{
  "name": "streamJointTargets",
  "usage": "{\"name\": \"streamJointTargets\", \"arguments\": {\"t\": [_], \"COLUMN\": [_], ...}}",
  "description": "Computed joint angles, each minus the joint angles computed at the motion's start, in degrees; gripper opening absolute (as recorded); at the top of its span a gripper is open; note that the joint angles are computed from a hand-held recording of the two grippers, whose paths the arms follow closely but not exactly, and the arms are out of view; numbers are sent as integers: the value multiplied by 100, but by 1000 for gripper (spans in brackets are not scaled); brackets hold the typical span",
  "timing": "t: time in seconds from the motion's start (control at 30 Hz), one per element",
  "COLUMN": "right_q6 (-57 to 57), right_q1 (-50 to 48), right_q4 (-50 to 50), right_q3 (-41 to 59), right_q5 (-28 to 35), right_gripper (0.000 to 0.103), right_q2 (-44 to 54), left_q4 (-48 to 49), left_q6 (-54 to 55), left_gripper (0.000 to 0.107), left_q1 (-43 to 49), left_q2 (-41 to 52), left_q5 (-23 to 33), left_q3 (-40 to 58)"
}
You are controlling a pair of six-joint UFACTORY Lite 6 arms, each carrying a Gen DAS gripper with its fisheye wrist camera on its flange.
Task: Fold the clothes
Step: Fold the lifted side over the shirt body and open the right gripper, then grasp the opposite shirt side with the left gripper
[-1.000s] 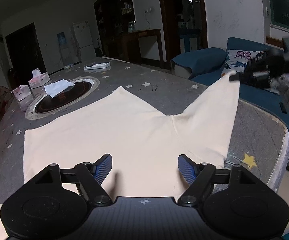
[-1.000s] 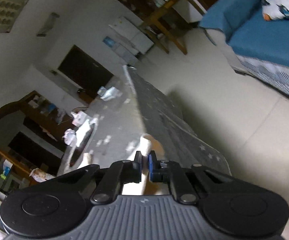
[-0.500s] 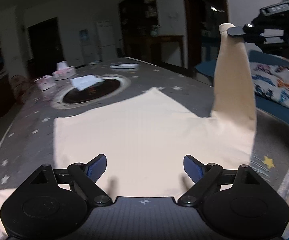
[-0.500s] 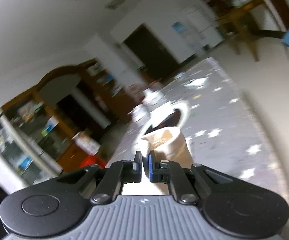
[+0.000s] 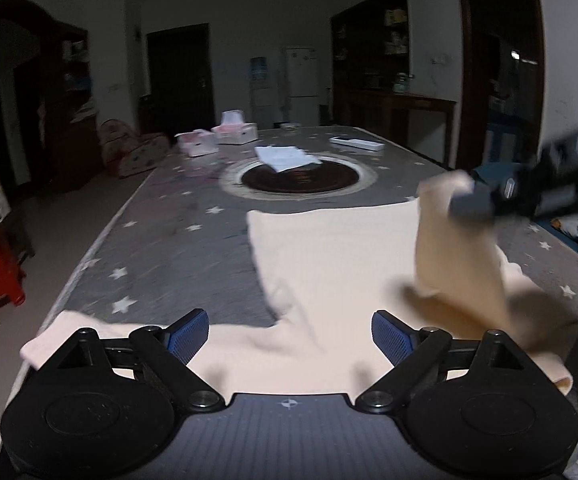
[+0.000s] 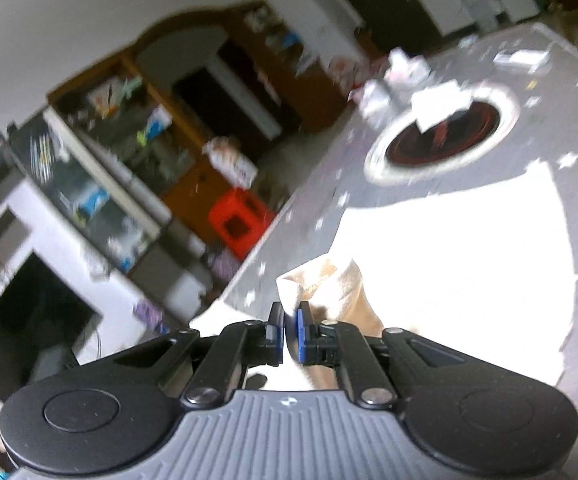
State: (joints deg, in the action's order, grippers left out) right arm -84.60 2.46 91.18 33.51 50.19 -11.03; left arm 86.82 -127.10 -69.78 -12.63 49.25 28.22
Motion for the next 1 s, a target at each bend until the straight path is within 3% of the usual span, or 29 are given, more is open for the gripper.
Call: {"name": "streamJointTargets", "arguments": {"t": [0.17, 0.3, 0.43, 0.63, 0.73, 0.8, 0.9, 1.0], "right_q6": [-330, -459, -208, 133, 64, -80, -544, -866], "right_q1": [1001, 1277, 944, -137, -778, -1162, -1481, -1666], "right_q4": [327, 338, -312, -1820, -2266, -2315, -2078, -1891], "right_q3": [-21, -83, -181, -623, -985, -1218, -1441, -1560], "right_q5": [-563, -627, -501, -676, -703, -708, -887, -1037], "right_gripper": [11, 13, 25, 26, 26, 26, 26, 26], "right_q2": [481, 601, 137, -1173, -1761, -1977, -1875, -1673], "left_q4": [-205, -241, -175, 236, 609, 848, 1185, 1529], "left_q6": [55, 88, 109, -115, -307, -434, -642, -883], "left_gripper": [91, 91, 91, 88, 83, 71, 55, 48], "left_q1": [-38, -10, -13, -27, -4, 47, 180, 354], "left_q2": [-294, -315, -198, 180, 535, 763, 1057, 1378], "left_q5": [135, 141, 100, -216, -479, -680, -1020, -1317], "left_q3": [-194, -163, -28, 275, 506, 653, 837, 960]}}
